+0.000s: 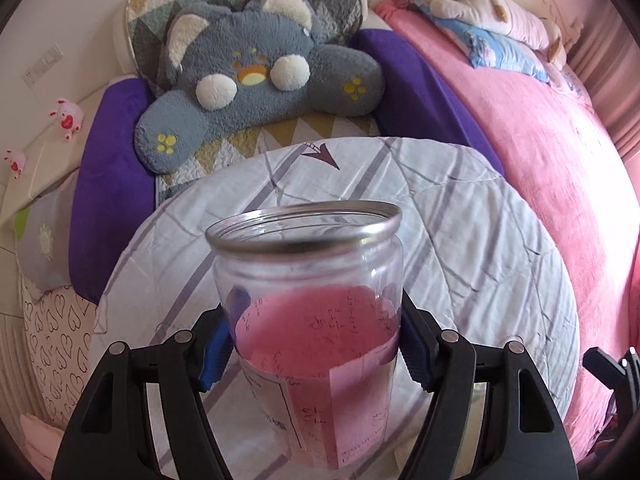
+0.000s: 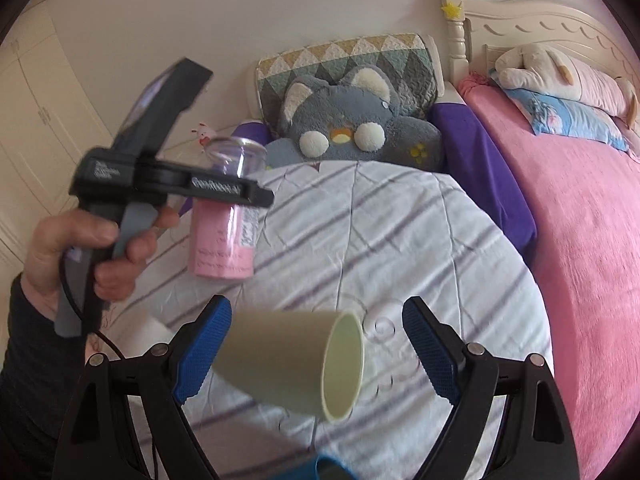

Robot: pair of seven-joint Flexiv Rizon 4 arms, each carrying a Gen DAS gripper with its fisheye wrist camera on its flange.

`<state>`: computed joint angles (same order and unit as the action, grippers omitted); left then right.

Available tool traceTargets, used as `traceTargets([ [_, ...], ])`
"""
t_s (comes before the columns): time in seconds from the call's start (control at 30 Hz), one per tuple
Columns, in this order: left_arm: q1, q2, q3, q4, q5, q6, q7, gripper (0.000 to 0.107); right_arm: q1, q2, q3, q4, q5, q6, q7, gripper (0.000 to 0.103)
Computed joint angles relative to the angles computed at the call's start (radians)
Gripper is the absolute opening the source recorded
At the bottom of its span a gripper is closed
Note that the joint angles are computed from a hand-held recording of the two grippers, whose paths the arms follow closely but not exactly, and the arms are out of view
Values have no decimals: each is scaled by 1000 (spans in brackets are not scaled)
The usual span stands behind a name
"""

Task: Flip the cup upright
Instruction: 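Lower the jar upright onto the bedspread and open the left gripper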

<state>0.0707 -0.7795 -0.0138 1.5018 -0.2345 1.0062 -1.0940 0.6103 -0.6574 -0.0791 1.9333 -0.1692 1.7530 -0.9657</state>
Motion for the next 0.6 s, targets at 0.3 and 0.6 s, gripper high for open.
traceTargets([
  [0.3, -39, -93, 46, -147, 60, -125, -65, 72, -101, -43, 87, -72, -30, -44, 2, 88],
  [0.6, -36, -20, 35, -67, 92, -48, -55, 98, -99, -23, 72, -56, -31, -36, 15, 88],
])
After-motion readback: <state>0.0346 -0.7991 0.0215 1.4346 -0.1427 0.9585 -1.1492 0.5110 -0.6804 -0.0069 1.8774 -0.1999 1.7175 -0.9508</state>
